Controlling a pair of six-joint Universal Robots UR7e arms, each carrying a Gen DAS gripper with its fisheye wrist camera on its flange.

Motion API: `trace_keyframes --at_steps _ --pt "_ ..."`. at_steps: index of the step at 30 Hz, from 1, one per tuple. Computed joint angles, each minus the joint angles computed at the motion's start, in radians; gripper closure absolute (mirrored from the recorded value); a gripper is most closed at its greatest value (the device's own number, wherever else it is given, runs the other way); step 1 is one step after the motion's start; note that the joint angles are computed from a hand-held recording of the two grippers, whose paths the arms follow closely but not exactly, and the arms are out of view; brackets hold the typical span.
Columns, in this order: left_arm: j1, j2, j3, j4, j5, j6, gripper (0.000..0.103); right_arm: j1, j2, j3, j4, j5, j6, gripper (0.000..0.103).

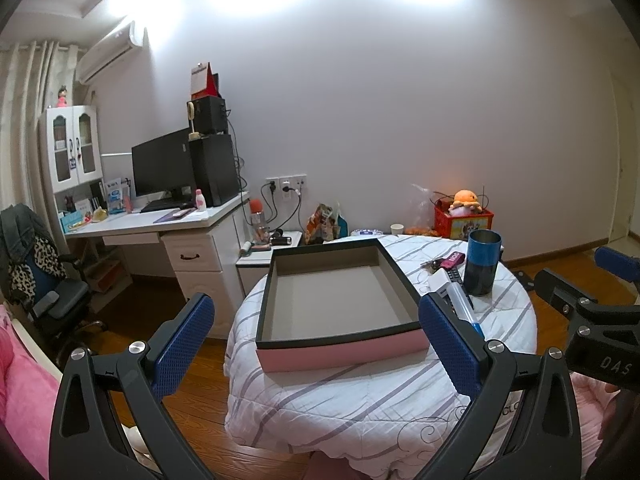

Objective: Organize rigid objects

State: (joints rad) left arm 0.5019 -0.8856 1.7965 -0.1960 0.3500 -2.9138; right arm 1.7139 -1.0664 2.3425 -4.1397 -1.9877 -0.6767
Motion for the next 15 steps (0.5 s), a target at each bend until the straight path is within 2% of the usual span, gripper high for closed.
trace_keyframes --at_steps 12,15 --pt "0.001 -0.023 0.021 -0.035 0.006 0.009 0.000 -0.001 0.038 0.017 -0.167 0.092 -0.048 0.000" --pt "0.000 -0.026 0.027 -0.043 0.008 0.010 0.000 -0.007 0.038 0.020 -0.169 0.108 -0.046 0.000"
